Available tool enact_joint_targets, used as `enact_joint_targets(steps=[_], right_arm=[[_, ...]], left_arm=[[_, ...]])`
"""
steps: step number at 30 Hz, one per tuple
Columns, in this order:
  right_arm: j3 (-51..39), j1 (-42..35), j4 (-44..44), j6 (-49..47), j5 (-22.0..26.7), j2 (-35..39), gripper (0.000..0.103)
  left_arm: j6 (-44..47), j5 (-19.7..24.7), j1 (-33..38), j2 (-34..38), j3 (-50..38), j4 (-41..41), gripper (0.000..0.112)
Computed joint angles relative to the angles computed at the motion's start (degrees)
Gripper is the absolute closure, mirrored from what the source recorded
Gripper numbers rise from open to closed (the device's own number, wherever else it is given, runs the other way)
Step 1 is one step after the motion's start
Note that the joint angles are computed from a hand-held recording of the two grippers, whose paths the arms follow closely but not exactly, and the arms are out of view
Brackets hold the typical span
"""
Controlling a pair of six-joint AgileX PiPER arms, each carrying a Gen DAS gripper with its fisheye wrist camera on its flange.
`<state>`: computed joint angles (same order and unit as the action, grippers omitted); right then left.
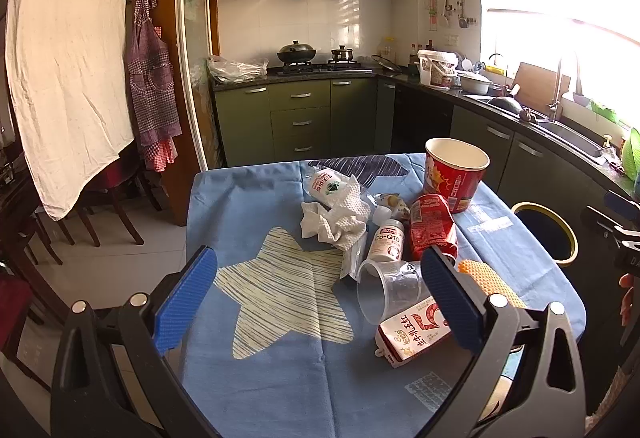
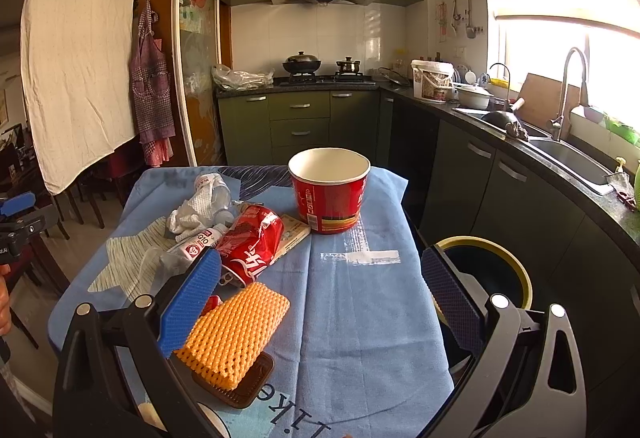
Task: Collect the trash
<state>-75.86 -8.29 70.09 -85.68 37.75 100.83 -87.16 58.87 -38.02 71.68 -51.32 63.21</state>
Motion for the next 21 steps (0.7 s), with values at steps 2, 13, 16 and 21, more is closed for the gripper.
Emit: enact_joint_targets(steps=[2, 13, 16, 21], right_arm=[[0.00, -0.03, -0.02, 0.07, -0.09, 0.04, 0.004], [0.08, -0.04, 0.21, -0.18, -0.10, 0.08, 0.004], [0.05, -0.02, 0.02, 0.01, -0.16, 0.11, 0.004], [0.07, -0.07, 0.13, -0.14, -0.08, 0.12, 0.004]], left_arm=[[-0.16, 0.00, -0.06, -0.01, 0.03, 0.10, 0.015], [0.10, -0.59, 0.56, -0.11, 0.22, 0.11, 0.015], [0.01, -0.67, 0.59, -0.14, 0.25, 0.08, 0.015], [-0.15, -0.72, 0.65, -0.09, 0.42, 0.15, 0.015]])
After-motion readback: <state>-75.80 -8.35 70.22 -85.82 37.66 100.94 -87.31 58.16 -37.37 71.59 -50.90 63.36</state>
